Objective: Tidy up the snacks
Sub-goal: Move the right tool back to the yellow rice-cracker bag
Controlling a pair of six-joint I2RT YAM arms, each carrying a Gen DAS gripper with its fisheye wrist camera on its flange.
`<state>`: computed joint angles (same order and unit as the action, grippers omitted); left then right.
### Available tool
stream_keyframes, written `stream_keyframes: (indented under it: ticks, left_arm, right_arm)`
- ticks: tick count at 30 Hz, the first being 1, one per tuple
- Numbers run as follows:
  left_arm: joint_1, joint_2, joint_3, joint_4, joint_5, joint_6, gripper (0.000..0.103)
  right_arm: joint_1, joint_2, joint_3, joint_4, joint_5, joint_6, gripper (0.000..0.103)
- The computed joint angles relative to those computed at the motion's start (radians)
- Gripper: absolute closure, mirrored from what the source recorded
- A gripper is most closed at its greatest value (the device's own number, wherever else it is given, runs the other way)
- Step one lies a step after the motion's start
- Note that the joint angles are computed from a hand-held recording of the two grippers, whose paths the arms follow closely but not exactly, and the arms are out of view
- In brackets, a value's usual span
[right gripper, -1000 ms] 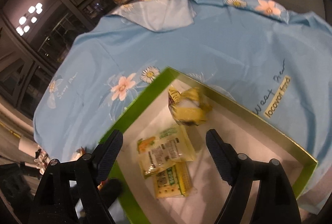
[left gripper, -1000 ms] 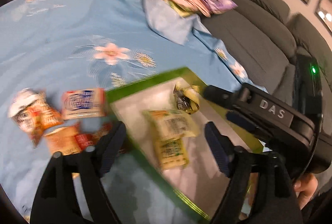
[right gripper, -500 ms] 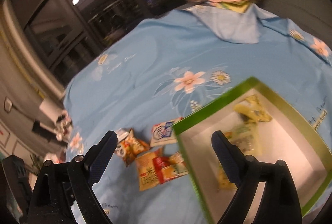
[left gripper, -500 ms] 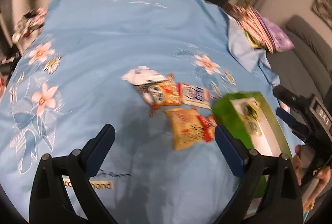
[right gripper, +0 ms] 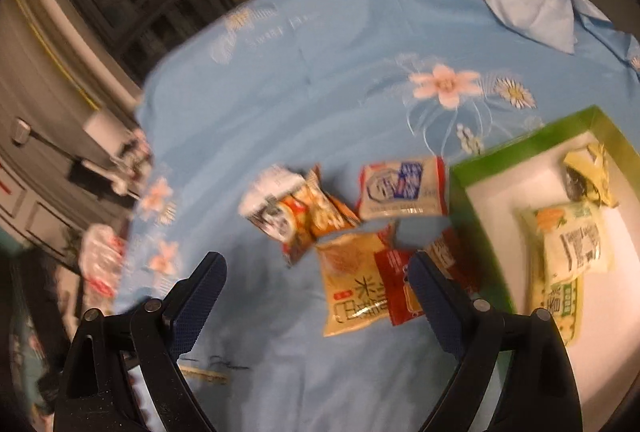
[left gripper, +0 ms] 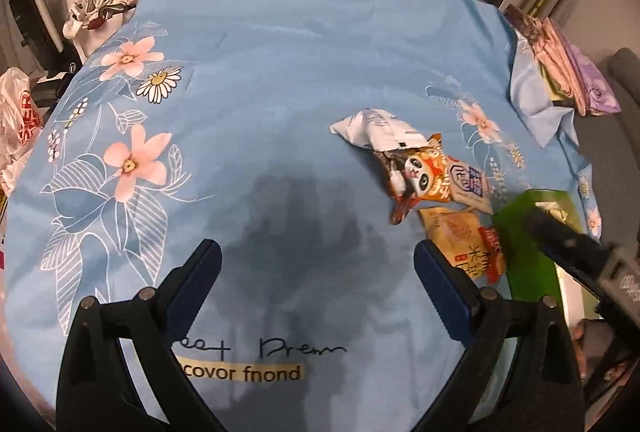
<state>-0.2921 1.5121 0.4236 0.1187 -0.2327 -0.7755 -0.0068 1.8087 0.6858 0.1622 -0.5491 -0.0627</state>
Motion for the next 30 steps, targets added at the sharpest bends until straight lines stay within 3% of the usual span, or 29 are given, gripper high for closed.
stream_keyframes:
  ticks: [6,11,13,20,24,30]
  left_arm:
    - [0.019,-0.025,-0.021,-0.002,0.015,0.002,0.006]
    - [0.006,-0.043,-0.024,-0.016,0.004,0.005,0.006]
    - [0.004,-0.047,-0.028,-0.016,0.0,0.012,0.006]
    - [0.014,-0.08,-0.051,-0.009,0.014,0.016,0.006]
    - [0.025,-0.1,-0.057,-0.021,0.014,0.022,0.006]
    - [0.041,-0.131,-0.073,-0.032,0.012,0.014,0.006]
  right_arm:
    - [0.095,0.098,0.028,0.076,0.206,0.002,0.011]
    - [0.122,0.182,0.091,0.058,0.249,-0.015,0.011]
    - [0.151,0.196,0.089,0.088,0.324,-0.007,0.011]
    - [0.204,0.257,0.115,0.124,0.425,-0.034,0.011]
    - [0.226,0.254,0.095,0.151,0.471,-0.045,0.026]
    - [0.254,0.199,0.023,0.206,0.444,-0.08,0.048]
